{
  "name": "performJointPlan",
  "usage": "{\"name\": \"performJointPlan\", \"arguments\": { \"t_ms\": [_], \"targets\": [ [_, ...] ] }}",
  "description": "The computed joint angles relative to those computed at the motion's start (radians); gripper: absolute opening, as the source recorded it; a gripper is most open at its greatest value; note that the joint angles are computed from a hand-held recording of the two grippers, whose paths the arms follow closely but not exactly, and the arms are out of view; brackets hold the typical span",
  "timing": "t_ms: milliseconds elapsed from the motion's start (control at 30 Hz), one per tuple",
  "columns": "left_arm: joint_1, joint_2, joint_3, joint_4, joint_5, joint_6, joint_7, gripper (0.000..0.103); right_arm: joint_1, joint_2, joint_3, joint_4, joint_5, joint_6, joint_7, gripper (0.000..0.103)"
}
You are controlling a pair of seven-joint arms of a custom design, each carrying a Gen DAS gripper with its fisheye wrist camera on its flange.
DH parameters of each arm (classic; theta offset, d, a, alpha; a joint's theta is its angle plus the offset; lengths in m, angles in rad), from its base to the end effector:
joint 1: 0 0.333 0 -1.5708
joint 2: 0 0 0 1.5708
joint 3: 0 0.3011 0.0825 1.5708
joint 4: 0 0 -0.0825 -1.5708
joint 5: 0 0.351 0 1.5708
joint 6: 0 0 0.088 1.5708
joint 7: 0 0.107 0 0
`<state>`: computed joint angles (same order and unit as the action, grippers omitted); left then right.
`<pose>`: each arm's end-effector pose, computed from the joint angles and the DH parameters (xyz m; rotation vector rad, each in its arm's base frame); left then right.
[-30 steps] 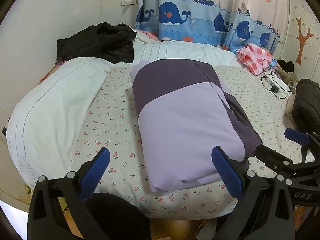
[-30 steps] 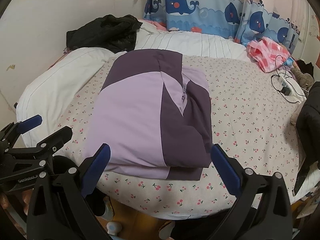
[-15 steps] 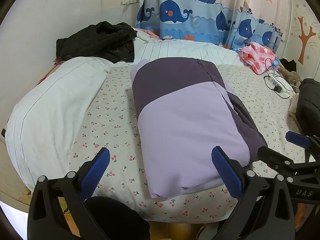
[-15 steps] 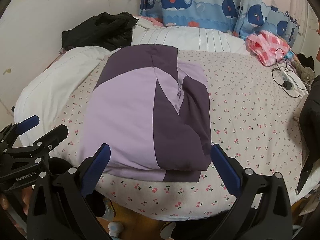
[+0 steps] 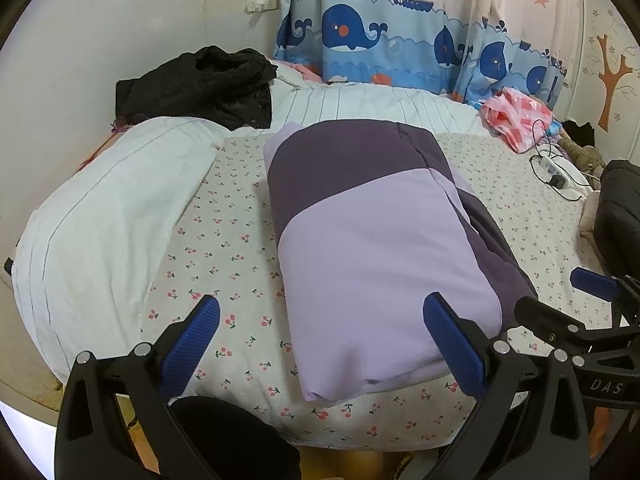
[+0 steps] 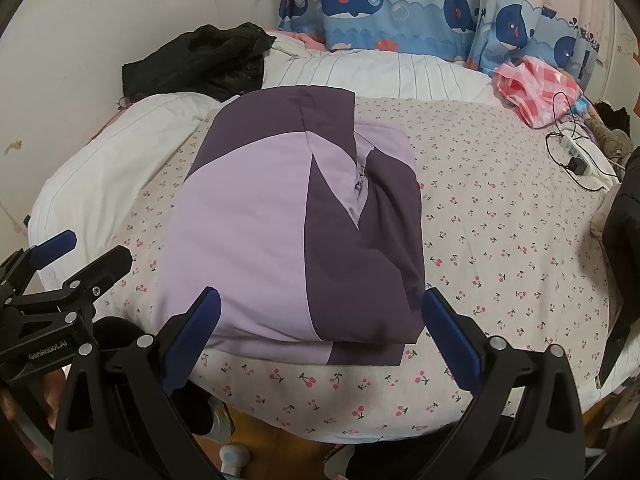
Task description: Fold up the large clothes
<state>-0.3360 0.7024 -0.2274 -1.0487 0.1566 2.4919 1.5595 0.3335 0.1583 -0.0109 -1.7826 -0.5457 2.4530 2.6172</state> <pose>0.6691 -0.3451 0.5159 -1.3046 2.2734 -0.9016 0.5833 0.1954 0.5171 -1.4571 2.1681 -0.6707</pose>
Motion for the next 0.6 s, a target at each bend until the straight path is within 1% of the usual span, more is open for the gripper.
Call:
{"name": "performJointPlan", "arguments": {
  "t_ms": [133,300,467,600],
  "targets": [
    [0.011,-0.024,-0.009,-0.039,-0.009,0.031,0.009,0.097,0.004,-0.007,0.001,-0.006,-0.012,0.000,0.014,0.097],
    [0.020,-0.040,-0.014,-0.058,-0.018,0.044,0.009,0.097,0.006,-0.016,0.005,-0.011,-0.022,-0.002,0.030,0.097],
    [0.017,-0.064,0.000,-0.089,-0.002,0.070,-0.019,0.097,0.004,-0.029,0.011,-0.020,-0.035,-0.003,0.046,0.097],
    [0.007,-0.091,0.018,-0.128,0.037,0.102,-0.051,0.097,0.002,-0.036,0.017,-0.028,-0.039,-0.001,0.054,0.097]
  ]
}}
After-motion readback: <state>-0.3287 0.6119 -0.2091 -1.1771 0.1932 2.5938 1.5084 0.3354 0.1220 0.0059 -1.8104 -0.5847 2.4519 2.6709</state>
